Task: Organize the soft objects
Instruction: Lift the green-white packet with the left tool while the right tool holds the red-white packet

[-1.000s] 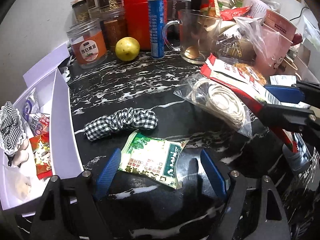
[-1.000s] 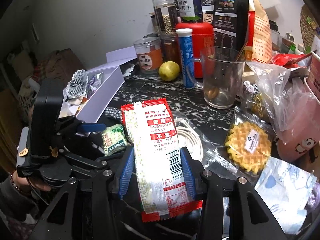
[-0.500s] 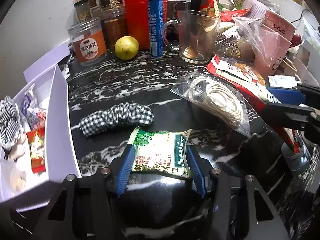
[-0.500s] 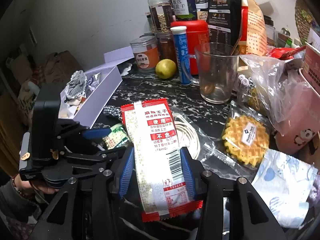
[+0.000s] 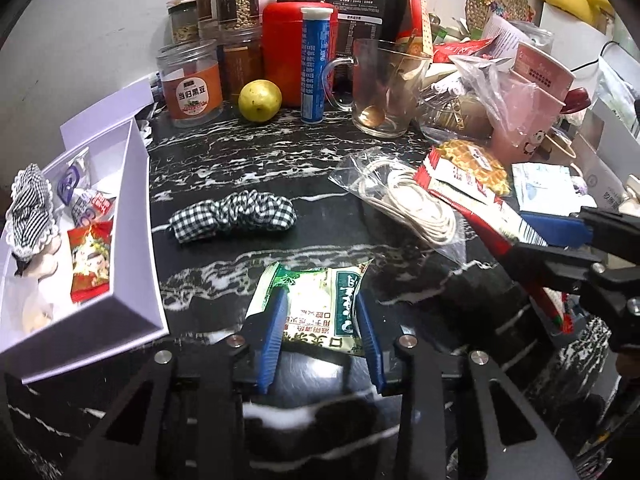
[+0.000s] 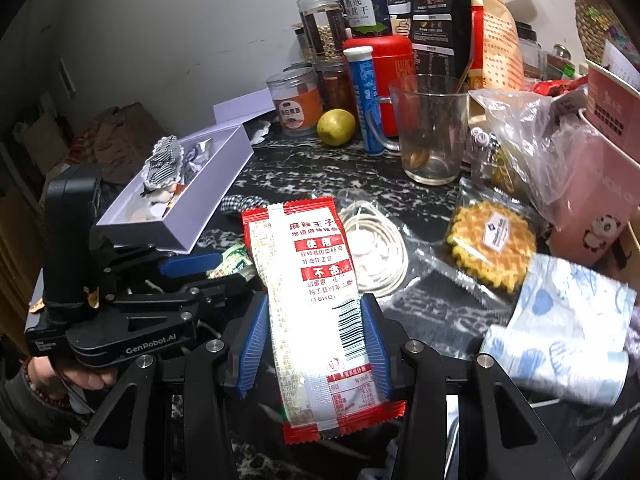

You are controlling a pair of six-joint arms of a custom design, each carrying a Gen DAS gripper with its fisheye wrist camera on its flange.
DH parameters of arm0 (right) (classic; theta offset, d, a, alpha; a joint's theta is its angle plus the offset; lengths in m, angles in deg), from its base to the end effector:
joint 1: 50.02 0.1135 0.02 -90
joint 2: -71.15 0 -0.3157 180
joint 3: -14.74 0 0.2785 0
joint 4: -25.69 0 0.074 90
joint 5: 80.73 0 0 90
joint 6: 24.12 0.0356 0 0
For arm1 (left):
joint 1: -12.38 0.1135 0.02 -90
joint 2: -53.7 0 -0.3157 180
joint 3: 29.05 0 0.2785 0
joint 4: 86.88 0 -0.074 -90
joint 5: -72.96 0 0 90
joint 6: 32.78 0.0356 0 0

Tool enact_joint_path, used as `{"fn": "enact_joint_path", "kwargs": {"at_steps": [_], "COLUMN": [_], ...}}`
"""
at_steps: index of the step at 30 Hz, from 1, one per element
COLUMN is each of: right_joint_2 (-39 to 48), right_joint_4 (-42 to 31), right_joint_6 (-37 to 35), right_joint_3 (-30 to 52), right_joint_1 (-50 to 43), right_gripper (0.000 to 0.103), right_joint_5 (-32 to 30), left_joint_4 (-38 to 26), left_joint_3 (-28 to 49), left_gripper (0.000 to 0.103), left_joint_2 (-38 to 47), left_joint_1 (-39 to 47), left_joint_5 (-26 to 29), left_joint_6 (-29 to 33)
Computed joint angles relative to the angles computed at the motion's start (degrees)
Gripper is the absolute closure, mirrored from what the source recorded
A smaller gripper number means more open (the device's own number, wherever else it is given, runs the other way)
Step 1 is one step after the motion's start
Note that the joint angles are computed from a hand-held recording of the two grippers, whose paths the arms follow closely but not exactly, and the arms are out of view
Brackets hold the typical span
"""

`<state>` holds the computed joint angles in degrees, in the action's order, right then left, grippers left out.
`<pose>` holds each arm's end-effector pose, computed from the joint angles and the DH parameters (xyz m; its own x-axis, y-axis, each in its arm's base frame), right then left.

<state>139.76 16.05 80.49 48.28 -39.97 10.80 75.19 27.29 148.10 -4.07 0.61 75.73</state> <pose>0.2076 0.0358 0.1703 -0.7096 0.1303 -0.6924 0.0240 0.9866 0.1611 0.3076 -0.1021 0.1671 -0.6166 0.4975 -0.6102 0.6625 0.7466 -0.0608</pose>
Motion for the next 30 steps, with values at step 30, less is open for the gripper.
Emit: {"fn": "enact_joint_path", "kwargs": {"at_steps": [30], "right_joint_2": [-4.53], "right_joint_4": [-1.57], "right_joint_6": [5.19], "right_joint_3": [-3.71], "right_joint_1": [6.05], "right_gripper": [0.058], "right_joint_5": [1.02], "left_joint_4": [-1.47], "left_joint_3": [-5.98], "left_gripper": [0.067], "left_joint_2": [-5.52], "left_joint_1": [1.57], "left_joint_5": [1.49], "left_joint_6": [0.36]}}
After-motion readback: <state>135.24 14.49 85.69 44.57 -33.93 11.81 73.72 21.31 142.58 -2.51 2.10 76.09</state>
